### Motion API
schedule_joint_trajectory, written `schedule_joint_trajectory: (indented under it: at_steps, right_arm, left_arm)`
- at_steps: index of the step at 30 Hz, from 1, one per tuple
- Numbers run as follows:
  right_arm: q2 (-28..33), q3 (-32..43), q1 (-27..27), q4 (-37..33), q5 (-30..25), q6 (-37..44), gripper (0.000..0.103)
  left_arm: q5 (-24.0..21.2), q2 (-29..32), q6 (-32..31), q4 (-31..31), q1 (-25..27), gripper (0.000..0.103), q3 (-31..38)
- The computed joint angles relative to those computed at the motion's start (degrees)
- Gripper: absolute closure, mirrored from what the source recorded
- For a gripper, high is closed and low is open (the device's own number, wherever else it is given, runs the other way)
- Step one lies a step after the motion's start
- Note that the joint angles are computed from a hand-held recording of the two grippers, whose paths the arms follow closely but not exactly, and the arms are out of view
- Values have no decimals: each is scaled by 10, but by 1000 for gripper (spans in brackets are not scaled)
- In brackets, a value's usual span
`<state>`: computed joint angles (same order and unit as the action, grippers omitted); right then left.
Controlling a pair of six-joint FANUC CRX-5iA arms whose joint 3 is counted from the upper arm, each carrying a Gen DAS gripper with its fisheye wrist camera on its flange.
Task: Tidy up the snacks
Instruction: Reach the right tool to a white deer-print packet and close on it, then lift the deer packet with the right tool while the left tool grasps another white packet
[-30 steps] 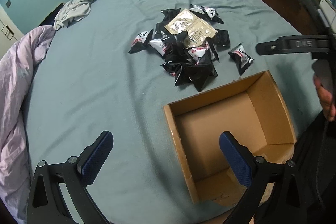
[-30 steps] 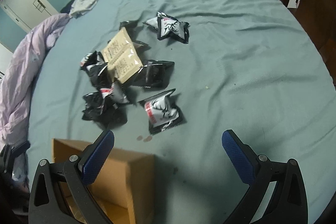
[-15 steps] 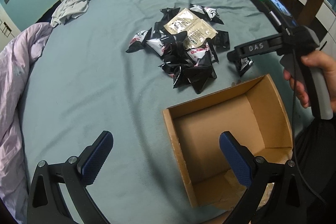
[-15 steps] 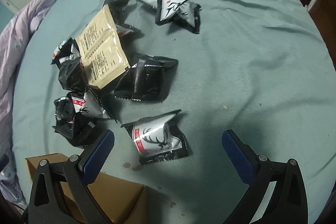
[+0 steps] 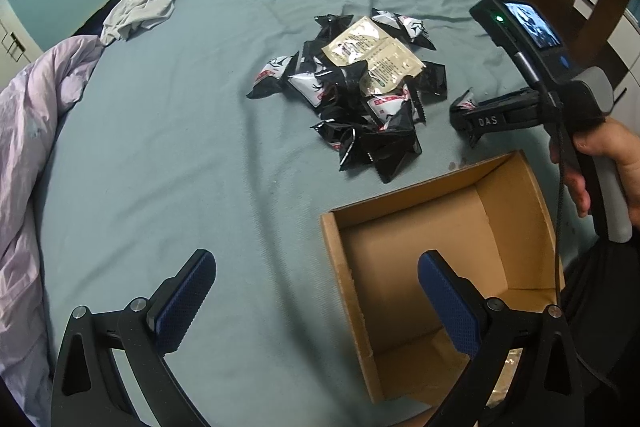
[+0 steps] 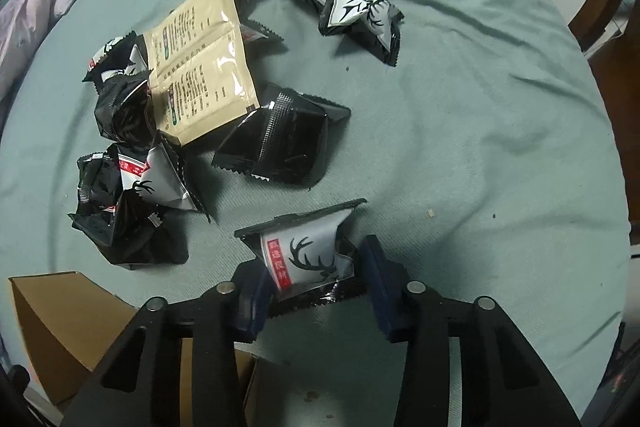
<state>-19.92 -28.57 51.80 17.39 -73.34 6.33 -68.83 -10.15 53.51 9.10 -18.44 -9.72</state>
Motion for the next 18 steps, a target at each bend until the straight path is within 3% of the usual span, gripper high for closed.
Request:
schedule_joint_trajectory:
  at_steps: [4,8,12,18]
  right_arm:
    - [-9,-3,26,29,-23,-30,67]
    - [-57,-18,83,66,-55,-100,67]
    - [-103,-32,154,98,-91,-182,67]
    - [-158,-49,312,164,-191,-337,67]
  left_arm:
    - [9,-4,3,9,8,0,-5]
    - [19,-10,2,25,20,0,-12]
    - [21,-9,4,40,32,0,-13]
    - [35,8,46,19,25,0,6]
